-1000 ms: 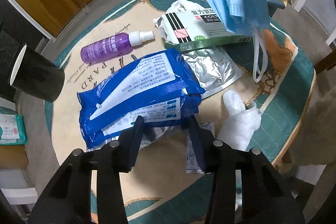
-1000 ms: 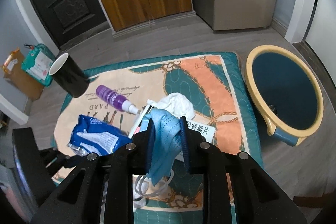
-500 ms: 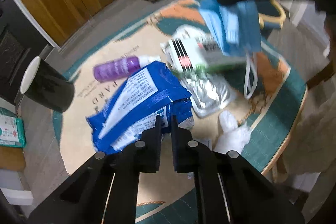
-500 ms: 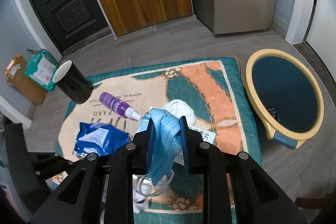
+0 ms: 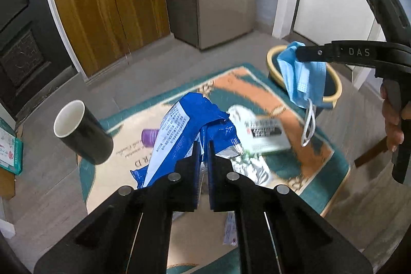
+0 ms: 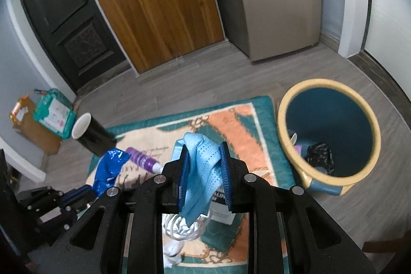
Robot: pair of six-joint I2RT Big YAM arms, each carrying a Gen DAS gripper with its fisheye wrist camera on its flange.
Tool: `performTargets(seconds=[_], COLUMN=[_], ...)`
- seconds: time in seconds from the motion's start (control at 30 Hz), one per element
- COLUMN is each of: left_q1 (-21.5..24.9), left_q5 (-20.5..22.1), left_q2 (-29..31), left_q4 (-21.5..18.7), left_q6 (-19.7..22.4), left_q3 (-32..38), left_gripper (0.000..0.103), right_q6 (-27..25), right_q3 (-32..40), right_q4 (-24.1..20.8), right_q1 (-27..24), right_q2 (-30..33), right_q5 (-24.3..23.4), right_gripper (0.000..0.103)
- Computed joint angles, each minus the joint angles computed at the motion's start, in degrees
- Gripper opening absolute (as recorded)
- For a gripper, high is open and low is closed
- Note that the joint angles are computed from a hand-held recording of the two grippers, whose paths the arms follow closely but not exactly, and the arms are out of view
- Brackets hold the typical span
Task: Collect trash
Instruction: 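Carry the face mask and wipes pack over the bin with both grippers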
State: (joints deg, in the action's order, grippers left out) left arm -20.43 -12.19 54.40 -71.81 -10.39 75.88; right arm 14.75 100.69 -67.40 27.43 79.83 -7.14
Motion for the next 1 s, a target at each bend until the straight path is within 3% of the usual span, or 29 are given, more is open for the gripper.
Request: performTargets(seconds=[0.27,0.47,0.6,0.7,0.77,0.83,1.0], left_q1=[-1.04,-3.41,-5.70,-7.42,-8.36,-9.27,-9.03], left_q5=[-0.76,-1.28,-1.21,-0.42,0.60,0.74,6.23], left_q2=[2.64,6.52,10.57,14.94,17.61,21.09,26.59], left_q4=[2.73,5.23,7.10,9.28,10.25,9.78,7.68], left_q6=[-0.69,-1.63,-1.07,1.15,1.50,2.09,-0.72], left_q3=[4.91,9.25,13.19,17.42,19.60,21.71,23.35], left_gripper=[0.005,0.005,0.003,0.000,0.000,0.000,0.000], right_q6=[-6.16,-5.98,-9.19,-10.66,-8.83,-8.06,-9.09], right_q3=[8.73,10.01,10.19,9.89,9.04,8.47,7.93], right_q4=[-2.33,-2.59,-3.00,-1.70,-1.82,-2.90,-4.51], right_q1=[-7.35,-14.76,-18.45,-21.12,-23.10,-23.89,-24.84], right_q2=[2.43,4.18,5.91,6.85,7.58,8.69,10.31], right_q5=[-1.09,-2.47,-0.92,0.44,-0.74,-1.16,-2.16], right_gripper=[0.025,0.025,0.025,0.025,0.025,0.025,0.025])
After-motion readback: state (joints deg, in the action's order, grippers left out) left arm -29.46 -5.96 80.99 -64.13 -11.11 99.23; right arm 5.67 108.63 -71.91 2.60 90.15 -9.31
